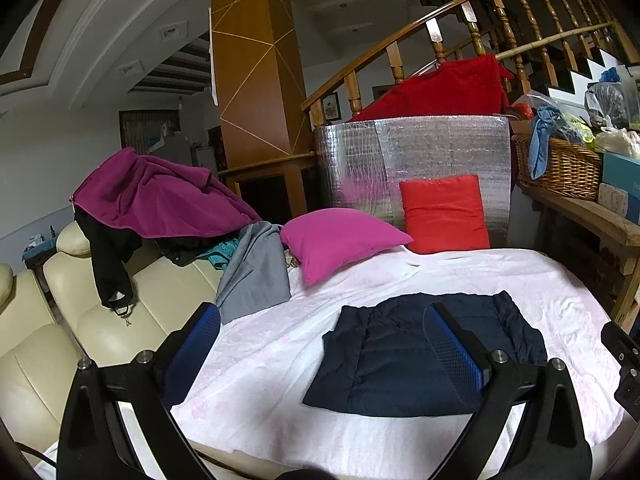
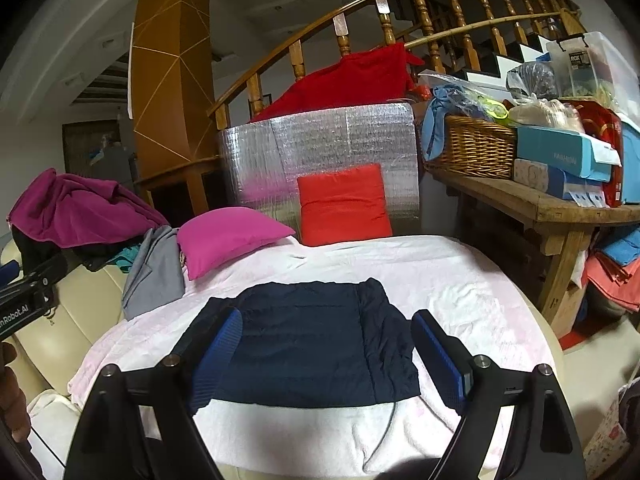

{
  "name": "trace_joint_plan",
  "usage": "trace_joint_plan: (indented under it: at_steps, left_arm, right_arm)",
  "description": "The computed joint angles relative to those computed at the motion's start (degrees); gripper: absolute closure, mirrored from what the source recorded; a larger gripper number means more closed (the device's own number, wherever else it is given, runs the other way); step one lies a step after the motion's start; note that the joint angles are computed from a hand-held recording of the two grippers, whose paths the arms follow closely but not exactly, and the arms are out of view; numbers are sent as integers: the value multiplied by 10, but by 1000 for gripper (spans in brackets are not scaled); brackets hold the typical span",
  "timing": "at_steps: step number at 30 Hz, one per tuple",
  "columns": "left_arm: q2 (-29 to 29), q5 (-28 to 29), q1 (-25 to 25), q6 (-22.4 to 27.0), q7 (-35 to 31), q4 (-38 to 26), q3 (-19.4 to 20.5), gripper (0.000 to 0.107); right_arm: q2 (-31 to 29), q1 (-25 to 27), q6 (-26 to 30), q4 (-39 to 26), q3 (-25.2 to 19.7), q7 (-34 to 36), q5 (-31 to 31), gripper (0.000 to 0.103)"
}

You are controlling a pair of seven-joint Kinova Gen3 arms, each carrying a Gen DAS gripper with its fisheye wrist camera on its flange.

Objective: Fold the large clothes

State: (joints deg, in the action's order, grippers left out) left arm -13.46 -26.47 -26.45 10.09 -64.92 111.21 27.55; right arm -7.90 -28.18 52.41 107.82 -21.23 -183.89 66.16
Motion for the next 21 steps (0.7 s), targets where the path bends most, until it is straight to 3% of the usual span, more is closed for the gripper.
trace_joint_plan:
  at_steps: [6, 21]
  left_arm:
    - [0, 13, 25, -1, -17, 1, -27, 6]
    - [-8, 40, 24, -13, -45, 7, -34, 6]
  right_arm:
    - [1, -2, 1, -1, 0, -2, -1, 14]
    - [3, -2, -1, -4, 2, 3, -4, 14]
